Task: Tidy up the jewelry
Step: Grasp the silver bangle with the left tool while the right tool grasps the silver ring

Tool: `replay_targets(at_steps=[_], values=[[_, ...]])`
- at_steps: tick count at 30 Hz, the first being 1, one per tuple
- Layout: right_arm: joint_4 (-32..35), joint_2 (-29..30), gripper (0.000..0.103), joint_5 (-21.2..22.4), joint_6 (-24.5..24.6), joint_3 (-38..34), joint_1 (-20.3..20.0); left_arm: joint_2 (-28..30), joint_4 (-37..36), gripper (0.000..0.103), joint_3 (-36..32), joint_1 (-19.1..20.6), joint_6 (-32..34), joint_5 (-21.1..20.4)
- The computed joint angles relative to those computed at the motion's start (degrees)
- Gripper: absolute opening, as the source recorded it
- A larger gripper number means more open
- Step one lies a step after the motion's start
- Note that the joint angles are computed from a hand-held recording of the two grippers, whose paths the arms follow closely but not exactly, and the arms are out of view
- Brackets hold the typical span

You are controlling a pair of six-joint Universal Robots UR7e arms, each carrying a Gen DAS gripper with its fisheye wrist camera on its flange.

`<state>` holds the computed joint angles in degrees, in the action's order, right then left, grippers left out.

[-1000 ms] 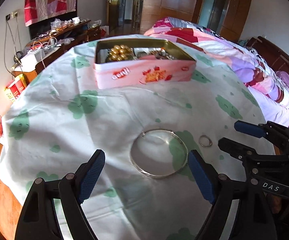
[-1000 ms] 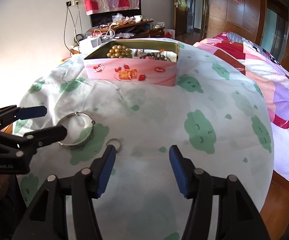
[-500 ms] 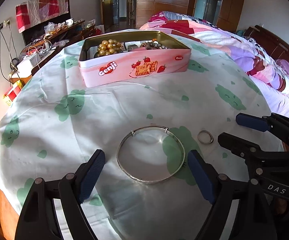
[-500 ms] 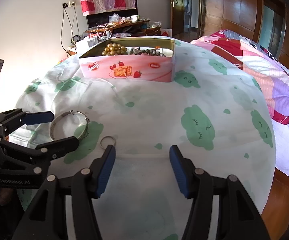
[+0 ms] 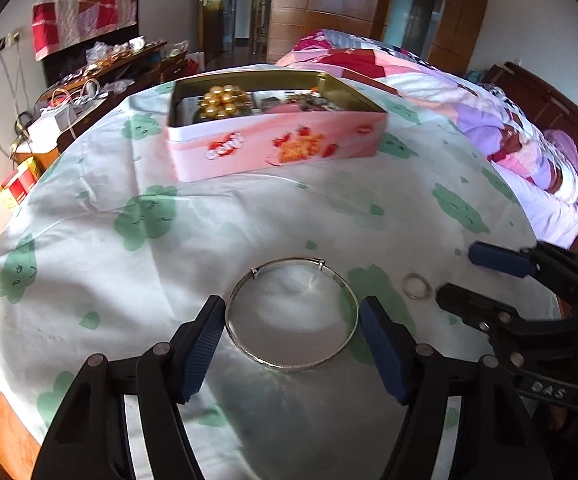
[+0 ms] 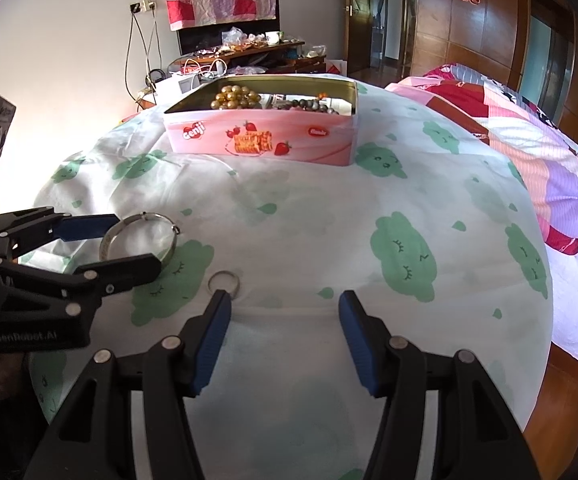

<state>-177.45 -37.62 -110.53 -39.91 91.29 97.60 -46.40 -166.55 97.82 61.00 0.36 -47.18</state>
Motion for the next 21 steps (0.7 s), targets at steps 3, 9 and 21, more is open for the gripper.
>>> replay_targets(at_steps=[3, 9, 21], values=[[0.9, 0.0, 0.059, 0.7, -0.1, -0.2, 0.2, -0.3, 0.1, 0.07, -0.7, 0.6, -0.9, 0.3], [3.7, 0.3, 0.059, 2.1, 0.4, -1.6, 0.7, 0.0, -2.3, 0.07, -0.7, 0.8, 0.0, 3.1], [4.4, 1.7, 0.031, 0.4, -1.2, -2.2, 1.3, 0.0, -2.3, 0.07, -0.5, 0.8, -0.3, 2.9]])
